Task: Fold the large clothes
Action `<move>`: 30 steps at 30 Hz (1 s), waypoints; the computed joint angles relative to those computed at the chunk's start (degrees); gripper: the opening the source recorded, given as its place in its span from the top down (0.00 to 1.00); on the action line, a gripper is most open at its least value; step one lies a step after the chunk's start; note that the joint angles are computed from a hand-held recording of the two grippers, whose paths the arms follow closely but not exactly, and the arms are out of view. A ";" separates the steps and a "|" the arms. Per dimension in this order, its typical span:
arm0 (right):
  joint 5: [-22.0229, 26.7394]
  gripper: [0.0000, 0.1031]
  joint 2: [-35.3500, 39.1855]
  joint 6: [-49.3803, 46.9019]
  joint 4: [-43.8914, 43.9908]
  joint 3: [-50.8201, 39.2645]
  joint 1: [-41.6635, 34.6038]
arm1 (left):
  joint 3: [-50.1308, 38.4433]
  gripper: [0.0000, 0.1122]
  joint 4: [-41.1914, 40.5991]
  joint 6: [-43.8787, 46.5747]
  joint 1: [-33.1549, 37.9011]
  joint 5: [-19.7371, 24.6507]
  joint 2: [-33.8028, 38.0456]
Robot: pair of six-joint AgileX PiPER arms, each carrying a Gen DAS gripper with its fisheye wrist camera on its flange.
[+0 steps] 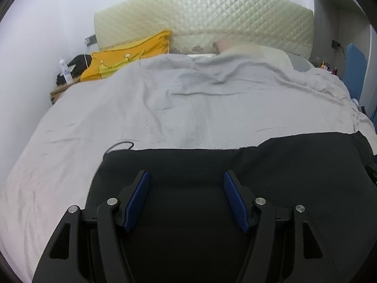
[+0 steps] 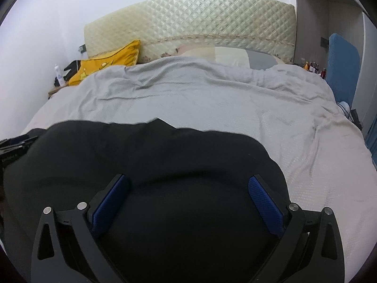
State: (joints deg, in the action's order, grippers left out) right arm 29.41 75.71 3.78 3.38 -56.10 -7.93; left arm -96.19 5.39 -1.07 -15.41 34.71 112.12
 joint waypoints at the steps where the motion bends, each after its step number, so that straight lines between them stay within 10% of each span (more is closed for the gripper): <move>1: -0.88 0.01 0.32 -2.15 2.45 0.56 -0.75 | 0.56 0.38 0.08 -0.20 0.00 -0.62 -0.18; 10: -3.88 0.01 1.58 -6.82 8.15 2.44 -1.73 | 0.09 0.37 1.51 -1.53 -0.90 -0.76 0.96; 16: 3.05 0.01 -2.03 -2.11 4.40 -1.21 -0.23 | 1.53 0.37 3.45 -1.56 -1.59 2.77 -3.51; 30: 29.11 0.01 -16.24 13.50 -4.42 -33.13 9.77 | -11.12 0.37 -5.10 1.60 -2.76 26.95 -25.50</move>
State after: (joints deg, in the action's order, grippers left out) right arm 58.52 59.46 17.28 -1.04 -89.23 1.84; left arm -107.31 0.29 0.52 -18.17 61.66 86.62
